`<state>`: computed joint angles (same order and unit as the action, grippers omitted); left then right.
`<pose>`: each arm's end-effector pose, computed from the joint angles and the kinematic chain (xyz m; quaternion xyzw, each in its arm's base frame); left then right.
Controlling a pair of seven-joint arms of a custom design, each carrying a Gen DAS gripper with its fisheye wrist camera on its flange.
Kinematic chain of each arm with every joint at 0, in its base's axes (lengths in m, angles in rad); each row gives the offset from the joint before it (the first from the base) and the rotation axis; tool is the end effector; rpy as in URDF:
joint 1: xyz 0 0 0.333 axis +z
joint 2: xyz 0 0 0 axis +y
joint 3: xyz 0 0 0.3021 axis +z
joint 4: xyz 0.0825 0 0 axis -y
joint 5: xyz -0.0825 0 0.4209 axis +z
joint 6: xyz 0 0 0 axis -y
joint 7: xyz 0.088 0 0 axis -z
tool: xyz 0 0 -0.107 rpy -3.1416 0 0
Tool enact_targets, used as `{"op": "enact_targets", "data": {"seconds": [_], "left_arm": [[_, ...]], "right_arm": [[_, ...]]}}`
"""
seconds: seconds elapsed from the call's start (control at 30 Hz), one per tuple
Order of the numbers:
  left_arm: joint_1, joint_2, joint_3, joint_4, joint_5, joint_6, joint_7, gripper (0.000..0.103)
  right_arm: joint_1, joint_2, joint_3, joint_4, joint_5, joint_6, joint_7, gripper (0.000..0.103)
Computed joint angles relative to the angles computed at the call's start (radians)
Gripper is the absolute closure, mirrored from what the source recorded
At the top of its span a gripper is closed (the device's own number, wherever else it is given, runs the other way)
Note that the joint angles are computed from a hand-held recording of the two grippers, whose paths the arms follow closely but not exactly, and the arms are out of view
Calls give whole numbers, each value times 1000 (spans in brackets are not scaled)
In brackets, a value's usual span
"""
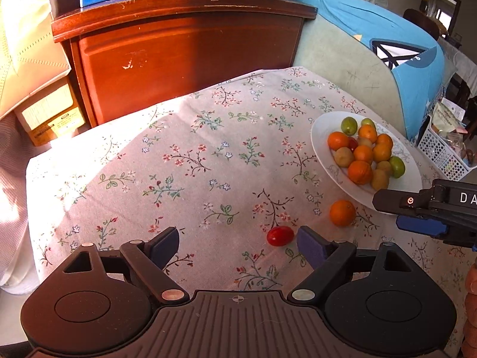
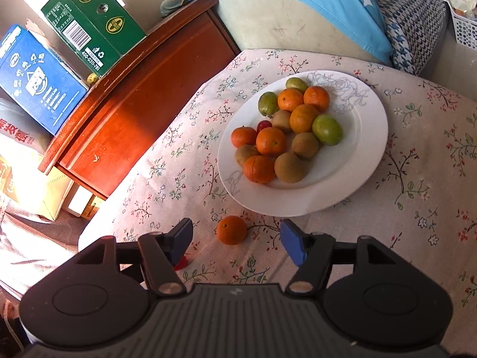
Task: Organize fruits
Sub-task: 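Open both tools on the plate and withdraw them toward the last fruits, then close the right tool on the last tangerine while the left tool grasps a cherry tomato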
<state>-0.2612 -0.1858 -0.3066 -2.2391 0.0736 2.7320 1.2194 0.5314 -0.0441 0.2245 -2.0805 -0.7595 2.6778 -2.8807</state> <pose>0.4788 -0.3157 0.4895 -0.5643 0.7559 -0.2937 0.1542 0.4307 0.4370 0.4816 -0.4715 0.7888 -0.0908 0.3837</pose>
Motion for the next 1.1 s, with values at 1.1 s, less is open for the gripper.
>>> {"op": "enact_targets", "data": {"seconds": [1.1], "left_arm": [[-4,20,-5,-11,145,-79,-55,0]], "right_arm": [[116,191,-57,200,-73,-177,-115,74]]}}
